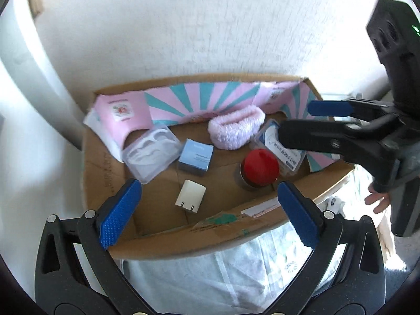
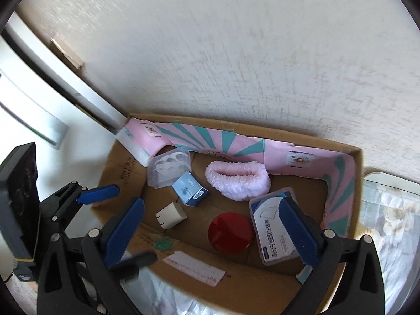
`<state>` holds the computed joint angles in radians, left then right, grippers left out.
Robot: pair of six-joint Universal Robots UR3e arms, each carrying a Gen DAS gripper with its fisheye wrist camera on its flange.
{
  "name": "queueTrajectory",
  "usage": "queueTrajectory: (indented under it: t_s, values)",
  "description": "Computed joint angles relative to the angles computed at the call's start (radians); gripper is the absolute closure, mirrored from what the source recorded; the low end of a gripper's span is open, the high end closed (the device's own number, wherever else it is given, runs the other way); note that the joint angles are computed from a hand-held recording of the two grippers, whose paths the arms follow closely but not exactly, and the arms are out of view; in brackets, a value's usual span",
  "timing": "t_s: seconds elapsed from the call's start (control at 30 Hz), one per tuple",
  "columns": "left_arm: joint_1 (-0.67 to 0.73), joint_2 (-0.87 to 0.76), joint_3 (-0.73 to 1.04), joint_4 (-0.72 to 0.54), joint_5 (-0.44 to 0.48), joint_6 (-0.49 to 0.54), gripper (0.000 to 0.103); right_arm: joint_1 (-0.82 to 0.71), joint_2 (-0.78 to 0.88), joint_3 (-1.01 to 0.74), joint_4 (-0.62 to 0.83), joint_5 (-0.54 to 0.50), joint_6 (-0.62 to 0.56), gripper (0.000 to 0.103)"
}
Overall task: Organize objects
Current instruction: 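Lift both tools out of the box back toward the sock and scrunchie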
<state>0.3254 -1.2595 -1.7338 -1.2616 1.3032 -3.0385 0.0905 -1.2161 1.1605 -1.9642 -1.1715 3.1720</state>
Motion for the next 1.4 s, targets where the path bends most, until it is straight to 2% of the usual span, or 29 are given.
queueTrajectory:
  t_s: [0.03,0.07,0.1,0.13,0.2,0.23,0.27,0.37,0.47,0.67,0.7,0.8,0.87,1.07,1.13,1.23,1.33,1.4]
  values:
    - [0.006,0.024,0.002,-0.013,-0.003,-0.01,0.0,0.0,-0.013,0.005,0.003,0.001,-0.013,0.001]
    - [-0.012,0.012,-0.013,0.027,-0.013,-0.032,0.0,-0.001,-0.033,0.014,0.005,0.002,-0.027,0.001]
    - [0.005,0.043,0.006,-0.015,0.004,-0.036,0.0,-0.006,-0.056,0.026,0.007,0.006,-0.041,0.001]
    - [0.032,0.083,0.011,-0.05,-0.016,-0.02,0.0,-0.017,-0.081,0.033,0.02,0.016,-0.056,0.001]
    - [0.024,0.106,0.034,-0.063,-0.001,-0.04,0.0,-0.05,-0.14,0.058,0.046,0.05,-0.088,0.001]
    - [-0.009,0.102,0.048,-0.046,0.029,-0.082,0.0,-0.068,-0.169,0.078,0.052,0.076,-0.103,0.001]
    - [-0.062,0.102,0.051,0.005,0.108,-0.207,0.0,-0.079,-0.192,0.099,0.046,0.093,-0.11,0.001]
    - [-0.192,0.065,0.12,0.024,0.243,-0.291,0.0,-0.127,-0.29,0.161,0.064,0.121,-0.158,0.001]
    - [-0.273,0.04,0.159,0.044,0.304,-0.376,0.0,-0.17,-0.366,0.214,0.098,0.148,-0.217,0.001]
    - [-0.471,-0.025,0.205,0.137,0.462,-0.577,0.0,-0.285,-0.574,0.342,0.175,0.164,-0.434,0.001]
    - [-0.542,-0.059,0.224,0.163,0.566,-0.673,0.0,-0.315,-0.62,0.363,0.19,0.157,-0.478,0.001]
    - [-0.672,-0.106,0.258,0.226,0.708,-0.783,0.0,-0.386,-0.737,0.424,0.187,0.094,-0.543,0.001]
    - [-0.76,-0.148,0.292,0.253,0.812,-0.843,0.0,-0.454,-0.8,0.443,0.223,0.089,-0.6,0.001]
    - [-0.951,-0.339,0.552,0.037,0.998,-0.999,0.0,-0.802,-0.952,0.442,0.557,0.249,-0.939,0.001]
    - [-0.998,-0.405,0.643,-0.053,1.022,-1.043,0.0,-0.924,-0.99,0.428,0.7,0.295,-1.079,0.001]
    - [-1.053,-0.502,0.734,-0.123,1.029,-1.085,0.0,-1.079,-1.026,0.411,0.91,0.346,-1.298,0.001]
    - [-1.093,-0.59,0.776,-0.131,1.021,-1.124,0.0,-1.148,-1.062,0.466,0.953,0.351,-1.433,0.001]
    - [-1.104,-0.617,0.739,-0.055,0.993,-1.121,0.0,-1.165,-1.088,0.538,0.925,0.356,-1.488,0.001]
